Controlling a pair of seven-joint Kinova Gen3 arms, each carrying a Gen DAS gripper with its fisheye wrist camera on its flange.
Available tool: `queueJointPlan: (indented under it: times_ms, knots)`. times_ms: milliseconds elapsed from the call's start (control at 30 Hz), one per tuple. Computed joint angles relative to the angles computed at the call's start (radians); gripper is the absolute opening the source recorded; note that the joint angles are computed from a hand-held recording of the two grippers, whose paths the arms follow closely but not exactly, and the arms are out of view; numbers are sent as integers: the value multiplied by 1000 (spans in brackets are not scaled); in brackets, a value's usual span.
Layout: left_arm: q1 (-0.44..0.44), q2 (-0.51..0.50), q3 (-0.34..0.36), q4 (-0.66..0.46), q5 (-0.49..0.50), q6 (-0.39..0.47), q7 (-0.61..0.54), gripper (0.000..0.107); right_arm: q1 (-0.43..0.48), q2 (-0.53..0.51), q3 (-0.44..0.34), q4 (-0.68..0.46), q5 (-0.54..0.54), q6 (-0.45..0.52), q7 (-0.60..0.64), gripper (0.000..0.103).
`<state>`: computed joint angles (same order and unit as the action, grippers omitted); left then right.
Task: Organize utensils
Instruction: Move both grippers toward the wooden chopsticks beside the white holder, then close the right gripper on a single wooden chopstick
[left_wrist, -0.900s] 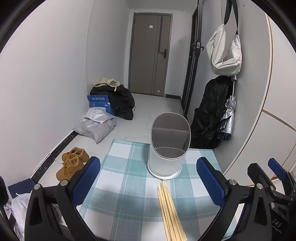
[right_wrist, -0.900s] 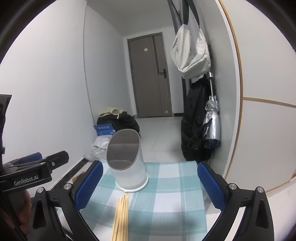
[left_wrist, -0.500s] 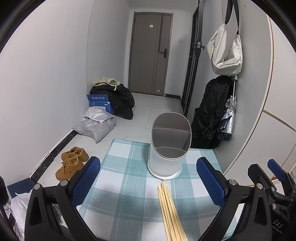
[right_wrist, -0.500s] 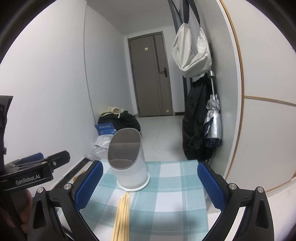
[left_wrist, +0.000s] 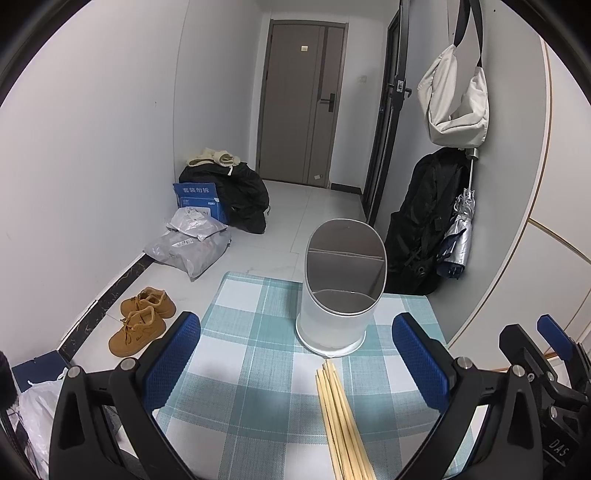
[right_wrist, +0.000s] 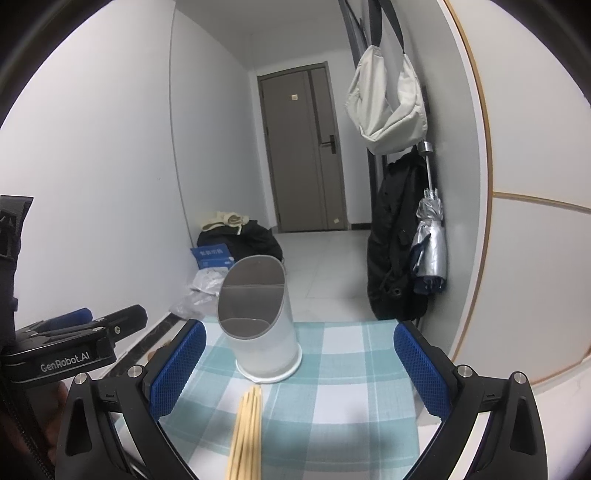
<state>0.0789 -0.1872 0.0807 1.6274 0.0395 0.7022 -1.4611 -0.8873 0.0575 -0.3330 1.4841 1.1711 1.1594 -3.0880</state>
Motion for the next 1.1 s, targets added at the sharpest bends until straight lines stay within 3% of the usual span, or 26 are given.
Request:
queueJointPlan:
  times_ms: [167,300,367,633,800,933,1100]
  knots:
    - [3,16,-7,-12,15,6,-6,101,111,-5,-96,8,-15,-40,16,103]
    - [3,37,-7,-28,18,-5,-13,101,38,-4,-9,12,-18,-59,22,103]
    - [2,50,-9,-33,23,-8,-13,101,54,-5,-12,7,-41,-74,38,103]
    - [-18,119,-20,-22,10,-16,27,101,397,82,-236,-114,-352,-127,295,103]
    - [-40,170,-44,-28,38,10,0,101,369,152,-149,-163,-497,-142,423,100]
    - [-77,215,-66,-64,101,62,-32,101,373,236,-123,-228,-610,-105,539,86]
    - [-106,266,-68,-118,132,121,-38,101,325,317,-3,-315,-790,-60,725,69]
